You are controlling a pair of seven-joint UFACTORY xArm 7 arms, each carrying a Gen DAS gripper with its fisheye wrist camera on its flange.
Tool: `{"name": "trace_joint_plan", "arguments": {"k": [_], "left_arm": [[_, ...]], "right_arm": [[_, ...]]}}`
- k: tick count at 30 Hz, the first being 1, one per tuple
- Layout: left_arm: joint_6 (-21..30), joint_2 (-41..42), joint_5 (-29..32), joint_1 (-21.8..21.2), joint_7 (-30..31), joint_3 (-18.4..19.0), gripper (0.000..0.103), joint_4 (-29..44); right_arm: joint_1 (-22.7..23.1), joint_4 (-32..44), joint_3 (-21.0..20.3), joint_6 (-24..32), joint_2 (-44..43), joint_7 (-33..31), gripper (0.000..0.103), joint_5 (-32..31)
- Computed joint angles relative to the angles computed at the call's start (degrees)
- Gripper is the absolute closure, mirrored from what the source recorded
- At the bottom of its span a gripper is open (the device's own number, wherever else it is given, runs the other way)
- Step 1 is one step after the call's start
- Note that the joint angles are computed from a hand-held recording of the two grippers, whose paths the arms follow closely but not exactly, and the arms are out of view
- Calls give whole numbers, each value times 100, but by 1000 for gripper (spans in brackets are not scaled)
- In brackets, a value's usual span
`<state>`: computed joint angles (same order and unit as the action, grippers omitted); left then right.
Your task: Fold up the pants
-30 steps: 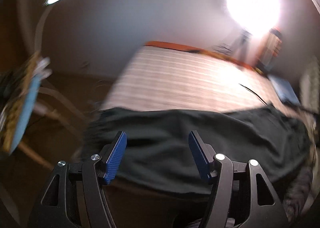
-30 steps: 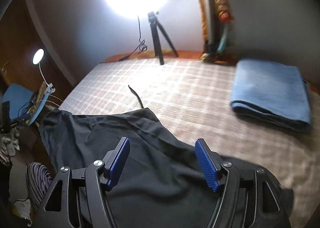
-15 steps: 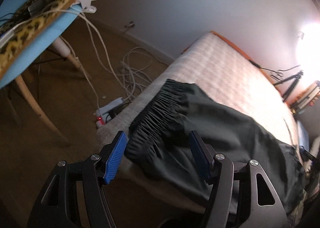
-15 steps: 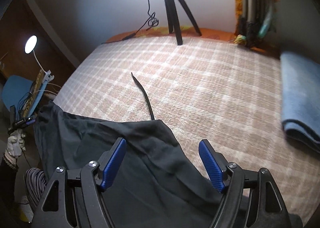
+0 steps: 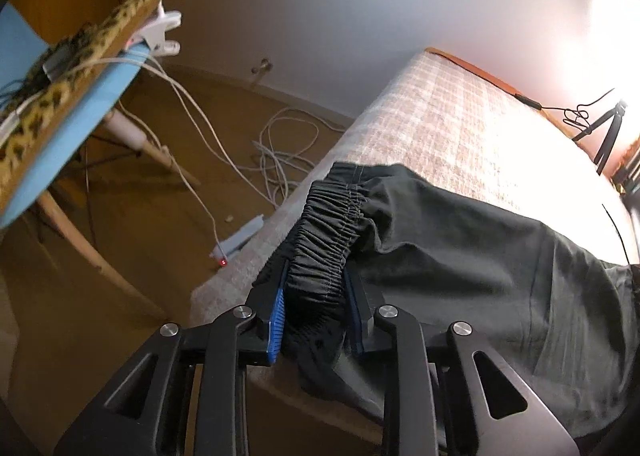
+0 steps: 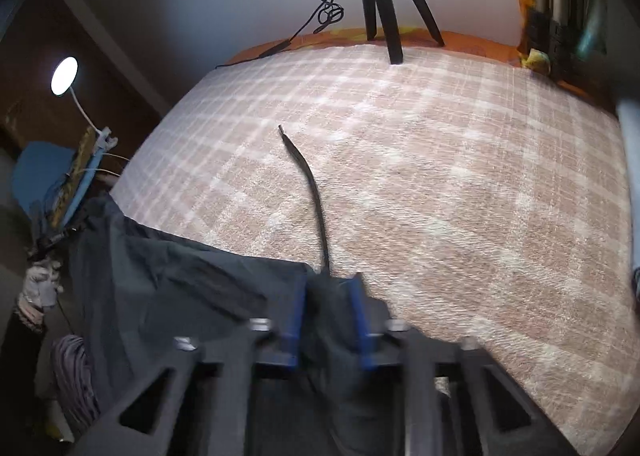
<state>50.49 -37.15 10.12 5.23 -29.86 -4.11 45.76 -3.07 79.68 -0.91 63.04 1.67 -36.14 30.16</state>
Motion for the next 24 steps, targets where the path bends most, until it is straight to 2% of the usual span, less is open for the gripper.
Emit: {"name": "trace_joint_plan", "arguments": {"k": [1, 5, 7, 10, 12, 13, 14, 16, 17, 18, 22, 24], "left_arm": [[-42, -16, 52, 19, -19, -34, 80, 15], [-127, -47, 353, 191, -79, -94, 80, 6], [-90, -3, 165, 113, 38, 89, 80, -55], [-178, -87, 24, 71, 118, 174, 80, -227], [-235, -146, -124, 42, 192, 271, 75, -287], [-205, -152, -231, 46, 205, 338, 66, -276], [-155, -152, -302, 69, 199, 368, 58, -249], [-173, -238, -439, 72, 283, 464, 55, -270], [-178, -305, -483, 75, 340, 494, 50, -289], [-202, -374, -536, 69, 399, 525, 48, -322], [-385, -679, -783, 55, 565, 639, 46, -553], [-385, -655, -895, 40, 632, 662, 46, -587]], "right_arm": [[40, -122, 34, -169, -106, 39, 101, -78], [168, -622, 37, -1112, -565, 167, 103, -191], [187, -531, -38, -1023, -490, 234, 102, -151], [222, -476, -27, -890, -414, 256, 101, -355], [252, -444, 5, -839, -377, 320, 96, -515], [261, -429, 17, -855, -365, 389, 91, -637], [262, -357, 18, -799, -328, 469, 81, -721], [262, -319, 19, -767, -347, 503, 68, -749], [275, -340, 35, -839, -396, 536, 63, -857], [296, -399, 55, -925, -478, 554, 62, -954], [387, -551, 73, -1089, -814, 696, 48, -1120], [486, -615, 117, -1214, -997, 684, 46, -1225]]}}
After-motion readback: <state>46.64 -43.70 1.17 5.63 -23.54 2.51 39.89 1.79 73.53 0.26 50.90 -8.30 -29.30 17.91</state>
